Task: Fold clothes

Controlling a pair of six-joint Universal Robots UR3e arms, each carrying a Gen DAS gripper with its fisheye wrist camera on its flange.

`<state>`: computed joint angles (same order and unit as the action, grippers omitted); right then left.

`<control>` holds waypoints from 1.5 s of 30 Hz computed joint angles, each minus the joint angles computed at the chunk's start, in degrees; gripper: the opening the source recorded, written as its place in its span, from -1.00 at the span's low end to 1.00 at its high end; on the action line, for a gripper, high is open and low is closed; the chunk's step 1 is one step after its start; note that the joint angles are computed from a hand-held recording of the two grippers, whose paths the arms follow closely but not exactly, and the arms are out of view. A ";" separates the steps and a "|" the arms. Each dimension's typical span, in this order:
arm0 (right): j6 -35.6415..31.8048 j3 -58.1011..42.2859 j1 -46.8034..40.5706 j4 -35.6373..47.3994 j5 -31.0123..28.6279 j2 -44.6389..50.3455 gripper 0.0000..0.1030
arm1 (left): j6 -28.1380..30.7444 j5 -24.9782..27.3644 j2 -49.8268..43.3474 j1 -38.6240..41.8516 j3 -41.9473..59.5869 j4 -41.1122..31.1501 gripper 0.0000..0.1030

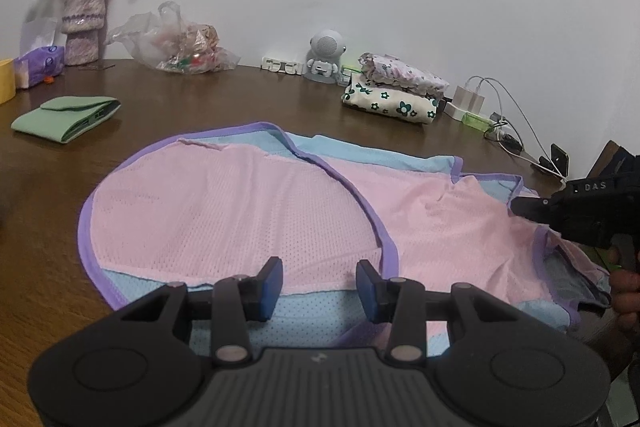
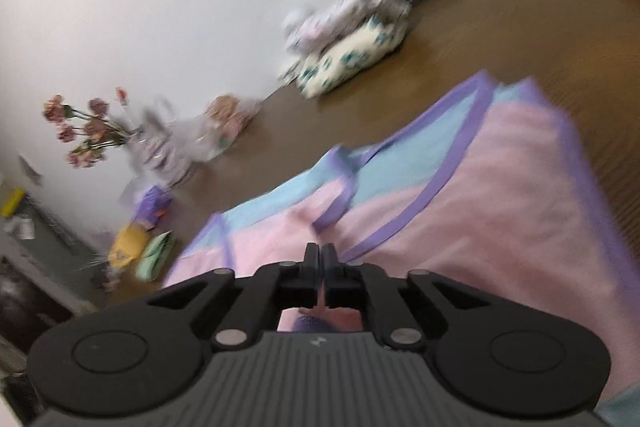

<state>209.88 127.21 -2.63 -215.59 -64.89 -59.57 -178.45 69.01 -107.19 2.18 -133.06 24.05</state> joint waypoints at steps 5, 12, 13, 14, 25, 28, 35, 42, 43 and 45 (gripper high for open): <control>-5.65 4.03 2.32 0.67 -2.61 -4.90 -0.38 | -0.56 -2.63 1.63 1.87 0.17 -3.31 -0.24; -10.15 -0.09 9.45 9.29 -11.14 -5.79 -0.61 | -1.56 -4.24 1.41 2.94 -1.06 -1.50 -0.24; -8.95 0.15 8.86 7.75 -9.50 -4.84 -0.93 | -1.46 -3.85 1.29 2.65 -1.08 -1.19 -0.24; -7.37 0.82 7.82 5.29 -7.12 -3.75 -0.93 | -1.31 -3.60 1.26 2.46 -1.11 -1.03 -0.24; -4.82 5.26 8.26 0.69 -9.62 -6.26 -0.68 | -0.89 -2.97 0.52 1.31 -0.74 -0.13 -0.06; -0.78 4.44 6.49 1.60 -4.87 -4.21 -0.92 | -0.47 -1.98 0.25 0.50 -0.53 0.19 -0.04; 3.75 6.59 6.51 -5.66 -7.08 -2.74 -0.44 | -0.22 -3.58 0.33 1.46 -1.05 0.42 -0.03; -0.28 -0.44 13.84 3.35 -16.51 -1.92 -0.92 | -0.13 -3.15 -0.17 1.01 -1.01 1.21 -0.01; 1.55 -0.07 13.26 1.14 -14.65 -1.39 -0.92 | -0.09 -3.35 -0.17 1.15 -1.12 1.31 -0.01; 6.82 2.31 10.09 -8.74 -7.74 1.21 -0.92 | 0.03 -3.55 -0.23 1.25 -1.45 1.81 -0.01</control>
